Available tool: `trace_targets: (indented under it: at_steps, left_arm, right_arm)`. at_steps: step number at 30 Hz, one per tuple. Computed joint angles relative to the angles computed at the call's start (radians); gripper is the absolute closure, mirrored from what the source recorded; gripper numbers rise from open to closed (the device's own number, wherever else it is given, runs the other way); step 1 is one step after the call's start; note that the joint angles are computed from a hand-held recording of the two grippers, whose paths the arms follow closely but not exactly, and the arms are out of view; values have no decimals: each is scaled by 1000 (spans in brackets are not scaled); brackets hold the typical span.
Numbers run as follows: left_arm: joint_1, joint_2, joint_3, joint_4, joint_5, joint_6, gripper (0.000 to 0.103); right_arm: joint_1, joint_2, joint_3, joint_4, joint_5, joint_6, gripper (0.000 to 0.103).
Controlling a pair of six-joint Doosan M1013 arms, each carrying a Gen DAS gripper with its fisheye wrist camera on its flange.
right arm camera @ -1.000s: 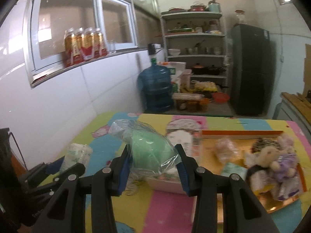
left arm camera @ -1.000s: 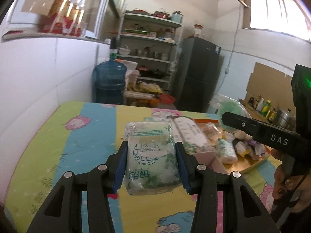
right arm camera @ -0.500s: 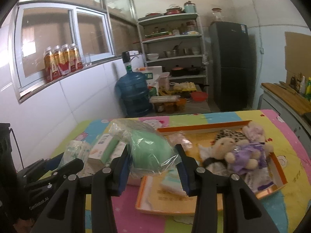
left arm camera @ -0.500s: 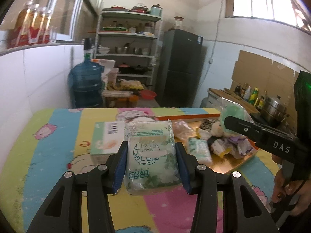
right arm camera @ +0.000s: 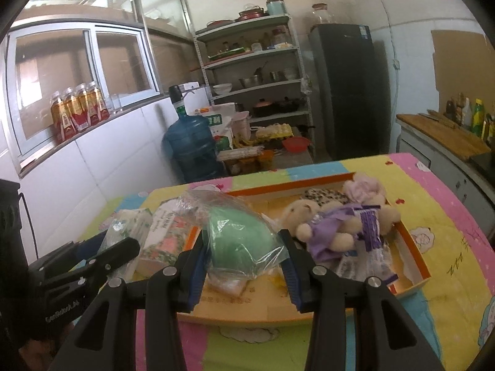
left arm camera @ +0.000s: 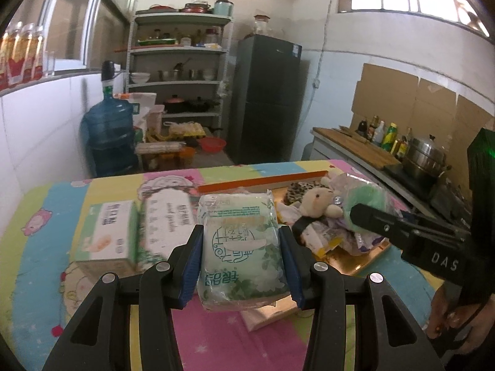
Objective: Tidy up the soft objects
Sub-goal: 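Carry the tissue pack and green bag with both tools over the orange box, then lower the tissue pack and green bag into the orange box and open both tools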
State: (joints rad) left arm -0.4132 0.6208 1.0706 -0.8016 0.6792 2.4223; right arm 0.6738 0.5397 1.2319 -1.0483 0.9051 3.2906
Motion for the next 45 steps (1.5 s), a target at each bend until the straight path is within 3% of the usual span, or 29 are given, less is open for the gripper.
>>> trace_targets:
  at_steps: [31, 45]
  left_arm:
    - [-84, 145, -238, 220, 78, -223, 54]
    - [-105, 239, -376, 310, 203, -323, 54]
  right_arm:
    - [-56, -45, 123, 70, -137, 26, 59]
    - [-73, -30, 127, 169, -194, -49, 59]
